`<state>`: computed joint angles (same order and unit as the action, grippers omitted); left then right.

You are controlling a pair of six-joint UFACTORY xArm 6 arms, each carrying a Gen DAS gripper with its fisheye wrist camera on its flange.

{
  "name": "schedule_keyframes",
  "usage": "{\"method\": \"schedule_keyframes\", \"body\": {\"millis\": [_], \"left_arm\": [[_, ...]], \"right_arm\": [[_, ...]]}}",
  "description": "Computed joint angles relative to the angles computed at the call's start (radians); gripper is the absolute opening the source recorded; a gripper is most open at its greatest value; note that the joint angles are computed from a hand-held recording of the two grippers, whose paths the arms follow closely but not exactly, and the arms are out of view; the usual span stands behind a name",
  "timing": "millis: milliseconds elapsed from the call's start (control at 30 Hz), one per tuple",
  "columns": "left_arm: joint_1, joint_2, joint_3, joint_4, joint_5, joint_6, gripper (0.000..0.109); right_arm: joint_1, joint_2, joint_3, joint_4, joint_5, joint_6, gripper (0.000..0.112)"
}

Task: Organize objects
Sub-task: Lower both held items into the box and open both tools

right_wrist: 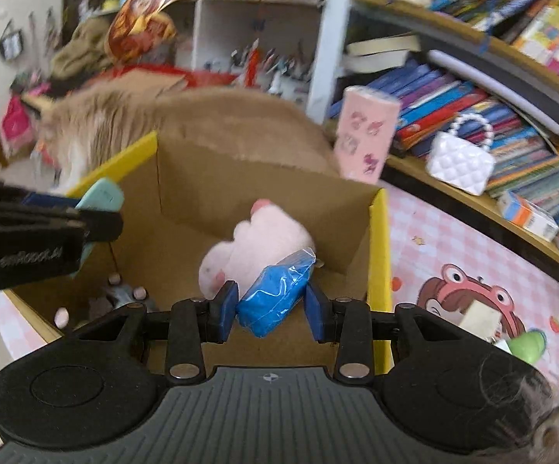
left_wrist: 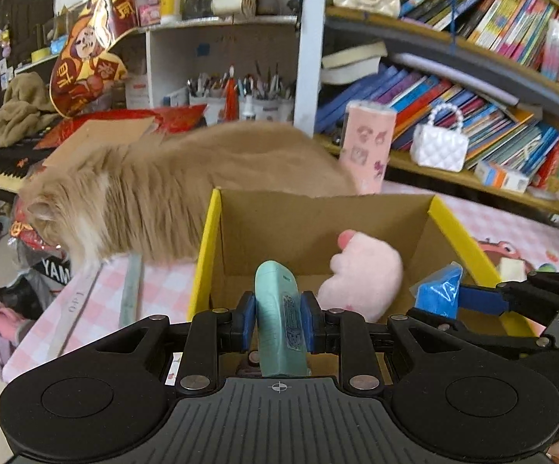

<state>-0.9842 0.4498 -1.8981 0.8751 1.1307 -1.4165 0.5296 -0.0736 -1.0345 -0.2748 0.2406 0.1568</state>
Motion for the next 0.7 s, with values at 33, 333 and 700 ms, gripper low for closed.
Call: {"method": "schedule_keyframes", "body": {"millis": [33,333,700], "left_arm": [[0.004,0.014,-0.015,-0.01,0.006,0.009,0.023],[0.02,0.12,-0.145,-0.081,0.045,0.105,0.023],[0.018,0.149,-0.183,-0.086,0.057,0.097,0.026]], "right_arm": [[0.0,0.012,-0.009,0.021,0.005,-0.039,0.035],[0.005,0.069,-0.069,0.211,0.073,-0.325,0.035],[0.005,0.075,-0.068,0.275,0.043,-0.364,0.039]]}}
